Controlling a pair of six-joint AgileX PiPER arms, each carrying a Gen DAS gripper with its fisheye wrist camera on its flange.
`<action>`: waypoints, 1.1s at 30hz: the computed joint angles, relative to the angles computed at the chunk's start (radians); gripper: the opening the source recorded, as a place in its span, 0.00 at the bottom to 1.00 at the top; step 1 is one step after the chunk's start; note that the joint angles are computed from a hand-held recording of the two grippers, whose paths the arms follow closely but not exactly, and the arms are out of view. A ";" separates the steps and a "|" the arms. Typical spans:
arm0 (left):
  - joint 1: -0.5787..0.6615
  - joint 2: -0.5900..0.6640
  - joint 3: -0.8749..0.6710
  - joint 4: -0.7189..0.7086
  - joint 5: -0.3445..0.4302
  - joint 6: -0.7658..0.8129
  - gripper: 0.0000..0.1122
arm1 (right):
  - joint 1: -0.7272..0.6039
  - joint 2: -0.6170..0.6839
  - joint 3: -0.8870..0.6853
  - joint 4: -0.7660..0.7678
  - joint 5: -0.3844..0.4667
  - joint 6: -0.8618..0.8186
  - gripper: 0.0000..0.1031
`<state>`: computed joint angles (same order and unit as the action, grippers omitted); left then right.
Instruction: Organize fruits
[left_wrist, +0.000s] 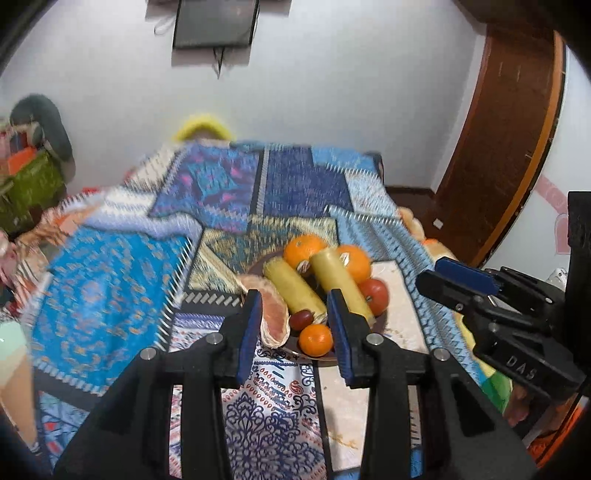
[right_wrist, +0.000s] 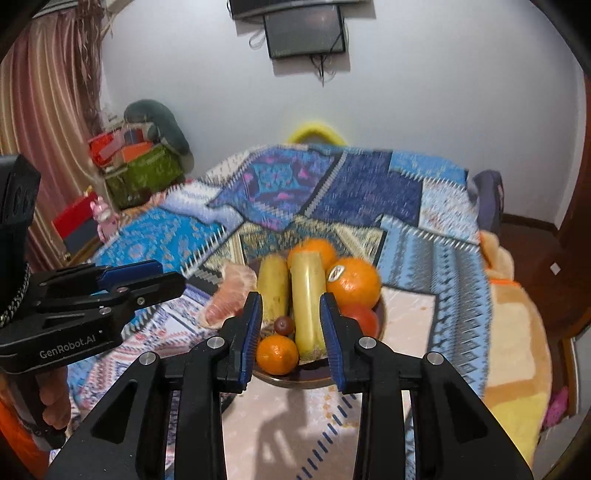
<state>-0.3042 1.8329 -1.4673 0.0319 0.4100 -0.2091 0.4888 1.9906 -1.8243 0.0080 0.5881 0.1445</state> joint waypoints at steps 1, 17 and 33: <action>-0.009 -0.029 0.018 0.030 -0.005 -0.028 0.32 | 0.005 -0.030 0.027 -0.018 -0.014 0.018 0.28; -0.324 -0.582 0.334 0.942 0.095 -0.898 0.41 | 0.254 -0.561 0.423 -0.764 -0.115 0.714 0.37; -0.575 -0.758 0.455 1.237 0.326 -1.169 0.87 | 0.491 -0.628 0.532 -1.348 0.116 1.246 0.97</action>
